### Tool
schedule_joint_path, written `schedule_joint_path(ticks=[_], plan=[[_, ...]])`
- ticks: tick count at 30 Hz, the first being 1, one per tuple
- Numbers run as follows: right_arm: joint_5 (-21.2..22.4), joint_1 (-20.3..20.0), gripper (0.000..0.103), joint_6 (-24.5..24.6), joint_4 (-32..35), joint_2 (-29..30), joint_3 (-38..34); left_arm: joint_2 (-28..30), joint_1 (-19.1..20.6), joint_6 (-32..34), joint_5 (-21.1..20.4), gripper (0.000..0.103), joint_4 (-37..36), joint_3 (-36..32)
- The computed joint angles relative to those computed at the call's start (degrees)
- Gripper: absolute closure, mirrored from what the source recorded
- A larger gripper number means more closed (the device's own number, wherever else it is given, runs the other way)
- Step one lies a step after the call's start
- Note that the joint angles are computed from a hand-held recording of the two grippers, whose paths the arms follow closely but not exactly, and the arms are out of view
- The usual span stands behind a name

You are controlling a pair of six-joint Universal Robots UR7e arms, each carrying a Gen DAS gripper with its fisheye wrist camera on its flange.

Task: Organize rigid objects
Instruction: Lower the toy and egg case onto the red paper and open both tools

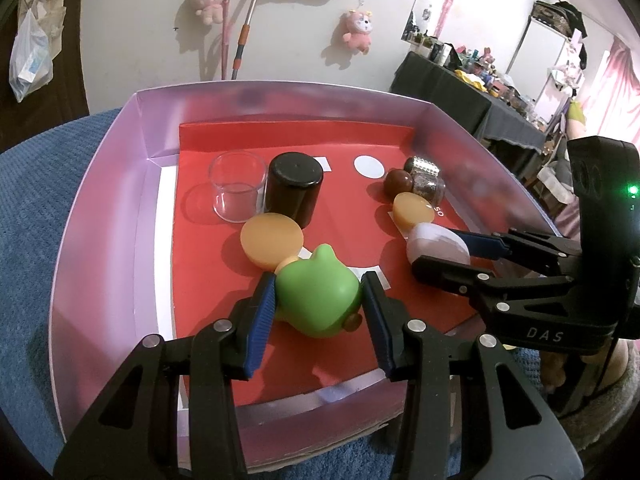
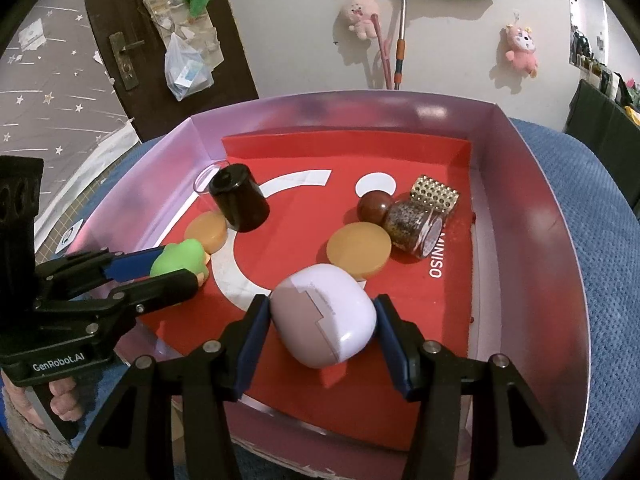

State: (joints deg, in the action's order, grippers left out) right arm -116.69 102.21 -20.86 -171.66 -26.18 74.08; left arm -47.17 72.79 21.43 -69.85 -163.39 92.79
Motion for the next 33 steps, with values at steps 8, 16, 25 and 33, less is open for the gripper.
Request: schedule_joint_path(ticks=[8, 16, 25, 33], plan=[[0.0, 0.0, 0.047, 0.0, 0.0, 0.1, -0.1, 0.1, -0.2, 0.4, 0.7, 0.062, -0.1, -0.1], [0.1, 0.0, 0.047, 0.2, 0.1, 0.1, -0.2, 0.0, -0.5, 1.1, 1.5, 0.062, -0.9, 0.5], [0.1, -0.1, 0.046, 0.1, 0.1, 0.1, -0.2, 0.0, -0.4, 0.8, 1.2, 0.062, -0.7, 0.5], [0.2, 0.1, 0.046, -0.3, -0.6, 0.1, 0.0, -0.5, -0.5, 0.8, 0.4, 0.061, -1.4, 0.8]])
